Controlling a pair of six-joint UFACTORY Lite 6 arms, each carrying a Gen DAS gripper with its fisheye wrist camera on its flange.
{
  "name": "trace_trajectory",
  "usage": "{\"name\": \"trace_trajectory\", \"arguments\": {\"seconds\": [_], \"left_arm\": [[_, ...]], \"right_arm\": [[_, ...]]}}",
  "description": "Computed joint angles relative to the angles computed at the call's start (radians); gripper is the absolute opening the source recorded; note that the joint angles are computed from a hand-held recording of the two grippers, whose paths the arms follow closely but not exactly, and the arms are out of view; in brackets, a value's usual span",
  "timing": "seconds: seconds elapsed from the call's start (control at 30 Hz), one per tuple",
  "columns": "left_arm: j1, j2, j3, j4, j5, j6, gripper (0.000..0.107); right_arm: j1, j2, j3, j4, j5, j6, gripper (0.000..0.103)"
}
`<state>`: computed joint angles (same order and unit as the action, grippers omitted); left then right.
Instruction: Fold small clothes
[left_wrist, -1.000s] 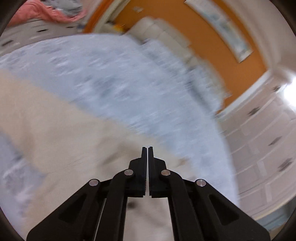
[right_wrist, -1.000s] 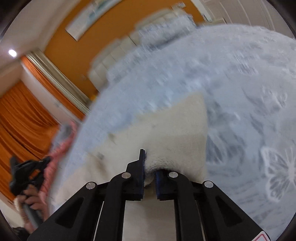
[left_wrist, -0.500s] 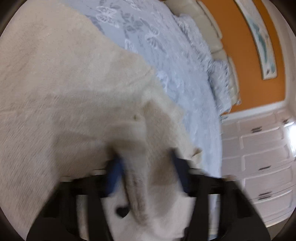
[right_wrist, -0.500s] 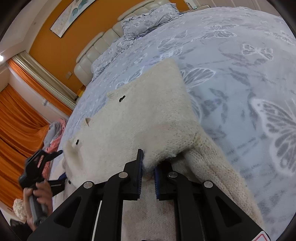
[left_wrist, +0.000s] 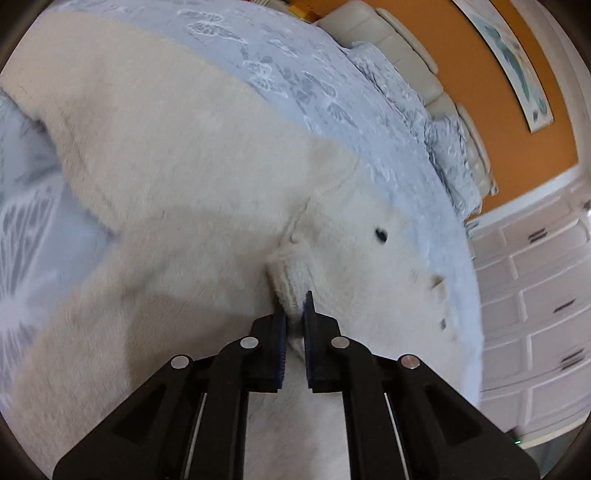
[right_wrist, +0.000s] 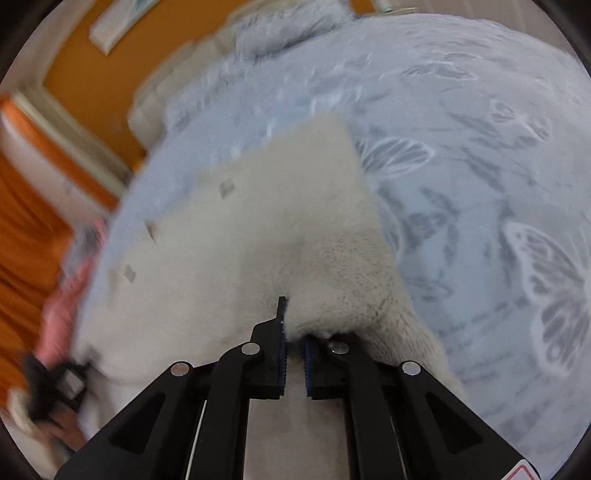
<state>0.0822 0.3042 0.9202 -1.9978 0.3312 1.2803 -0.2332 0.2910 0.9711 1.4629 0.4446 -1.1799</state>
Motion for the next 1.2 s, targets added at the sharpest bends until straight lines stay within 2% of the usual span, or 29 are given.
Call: {"name": "trace_trajectory", "arguments": {"seconds": [0.07,0.1,0.17,0.2,0.27,0.33,0.4,0.43,0.5,0.53,0.6,0.63,0.67,0.7,0.73,0.77,0.83,0.9,1.0,1.07,1.13,1.17,1.2], "left_arm": [[-0.031,0.008,0.005,-0.076,-0.038,0.082,0.007],[-0.034,0.021,0.014,-0.087,-0.042,0.094,0.007],[-0.016,0.031,0.019,-0.044,-0.025,0.055,0.008],[-0.005,0.017,0.003,-0.015,-0.015,0.035,0.008],[0.0,0.013,0.007,0.043,-0.018,0.008,0.009],[0.003,0.008,-0.032,-0.055,0.002,0.123,0.009],[0.009,0.009,-0.059,-0.142,0.032,0.202,0.009],[0.014,0.003,-0.074,-0.158,0.045,0.206,0.009],[0.031,-0.013,-0.084,-0.096,0.06,0.123,0.009],[0.047,-0.025,-0.089,-0.043,0.074,0.072,0.01],[0.102,-0.084,-0.114,0.067,0.098,-0.013,0.012],[0.165,-0.139,-0.145,0.11,0.116,-0.024,0.012],[0.247,-0.185,-0.162,0.178,0.131,-0.054,0.022],[0.346,-0.204,-0.157,0.269,0.148,-0.102,0.039],[0.424,-0.203,-0.14,0.339,0.16,-0.144,0.047],[0.529,-0.179,-0.103,0.409,0.169,-0.181,0.054],[0.698,-0.068,0.023,0.536,0.184,-0.261,0.054],[0.847,0.111,0.232,0.682,0.189,-0.41,0.054],[0.968,0.329,0.517,0.836,0.18,-0.623,0.054],[1.002,0.422,0.652,0.888,0.189,-0.712,0.054],[1.006,0.523,0.814,0.982,0.203,-0.821,0.051],[0.997,0.548,0.857,1.019,0.209,-0.85,0.041],[0.989,0.584,0.919,1.05,0.24,-0.859,0.015]], "right_arm": [[-0.016,-0.093,-0.056,0.06,0.021,-0.058,0.006],[-0.007,-0.104,-0.072,0.064,-0.008,-0.084,0.007],[0.01,-0.041,-0.057,-0.053,-0.055,-0.013,0.005],[-0.012,-0.051,-0.057,-0.096,-0.027,0.029,0.007],[-0.004,-0.143,-0.082,-0.233,-0.04,0.174,0.01],[-0.004,-0.289,-0.147,-0.226,-0.054,0.175,0.013],[0.033,-0.343,-0.149,-0.273,-0.097,0.209,0.014],[0.051,-0.312,-0.113,-0.36,-0.108,0.276,0.014],[0.106,-0.135,-0.013,-0.569,-0.176,0.439,0.014],[0.112,-0.052,0.029,-0.674,-0.181,0.52,0.006],[0.124,-0.011,0.067,-0.876,-0.204,0.705,0.007],[0.131,-0.041,0.07,-0.932,-0.17,0.765,0.01],[0.134,-0.086,0.061,-0.947,-0.136,0.794,0.012],[0.136,-0.166,0.021,-0.919,-0.117,0.781,0.014],[0.131,-0.231,-0.021,-0.864,-0.104,0.727,0.015],[0.138,-0.312,-0.074,-0.847,-0.085,0.706,0.015],[0.165,-0.437,-0.161,-0.878,-0.054,0.73,0.02],[0.201,-0.552,-0.257,-0.908,-0.029,0.769,0.023],[0.268,-0.676,-0.368,-1.009,0.014,0.91,0.024],[0.336,-0.751,-0.428,-1.078,0.059,1.035,0.024],[0.382,-0.757,-0.45,-1.104,0.079,1.092,0.024],[0.424,-0.764,-0.456,-1.145,0.082,1.154,0.024],[0.47,-0.764,-0.458,-1.193,0.083,1.222,0.024]]}}
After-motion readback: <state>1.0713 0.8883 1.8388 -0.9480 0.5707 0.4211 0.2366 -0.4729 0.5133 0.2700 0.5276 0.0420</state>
